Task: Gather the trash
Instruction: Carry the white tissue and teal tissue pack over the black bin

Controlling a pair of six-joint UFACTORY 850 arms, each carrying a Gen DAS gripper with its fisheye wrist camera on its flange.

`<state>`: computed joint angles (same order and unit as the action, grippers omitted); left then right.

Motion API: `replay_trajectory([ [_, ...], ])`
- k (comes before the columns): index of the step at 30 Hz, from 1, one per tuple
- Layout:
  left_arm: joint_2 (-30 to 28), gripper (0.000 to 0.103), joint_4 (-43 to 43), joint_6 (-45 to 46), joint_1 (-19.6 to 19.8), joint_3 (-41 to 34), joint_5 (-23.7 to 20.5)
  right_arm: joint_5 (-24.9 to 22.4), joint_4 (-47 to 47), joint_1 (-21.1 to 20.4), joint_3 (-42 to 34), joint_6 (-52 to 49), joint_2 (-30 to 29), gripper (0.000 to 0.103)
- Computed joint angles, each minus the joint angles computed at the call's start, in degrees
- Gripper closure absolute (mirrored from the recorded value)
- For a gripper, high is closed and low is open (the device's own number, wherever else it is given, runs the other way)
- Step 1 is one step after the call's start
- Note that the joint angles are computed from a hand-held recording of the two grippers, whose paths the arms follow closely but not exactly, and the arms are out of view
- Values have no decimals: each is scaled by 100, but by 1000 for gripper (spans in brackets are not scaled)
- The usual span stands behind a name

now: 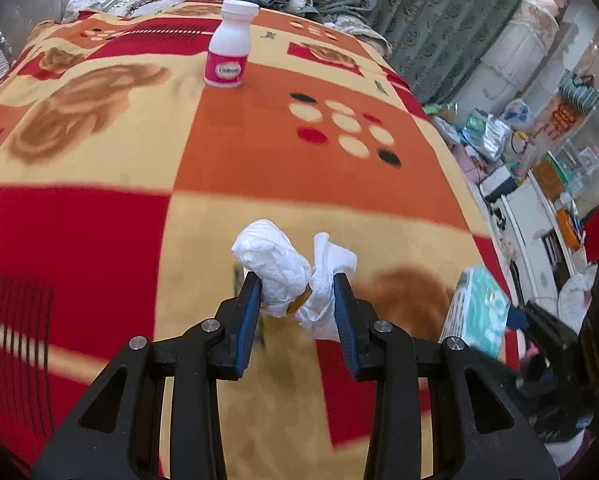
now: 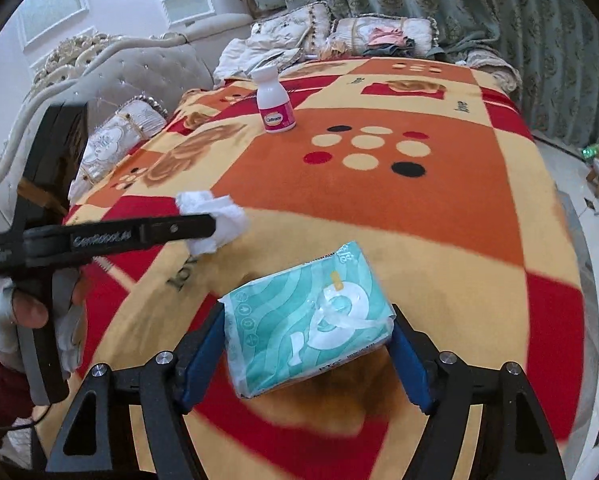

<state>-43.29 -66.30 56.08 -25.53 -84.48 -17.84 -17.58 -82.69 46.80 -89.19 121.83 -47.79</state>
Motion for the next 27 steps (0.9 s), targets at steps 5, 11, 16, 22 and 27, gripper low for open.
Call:
replay_trajectory([
  [5,696,69,-1174,1355,-179,1112,161,-304,-180,371,543,600,348,28],
  [11,1303,69,-2506,2771,-416,2028,315,-534,-49,744,995,958,590,28],
  [16,1686,69,-3272,3622,-624,2495,402,-782,53,1036,1365,1193,820,28],
  [22,1952,69,-4010,4490,-890,2809,442,-1000,6,1272,1773,1674,1072,28],
  [27,2005,69,-4174,4683,-1053,2884,473,-1172,133,1420,2013,1806,1237,28],
])
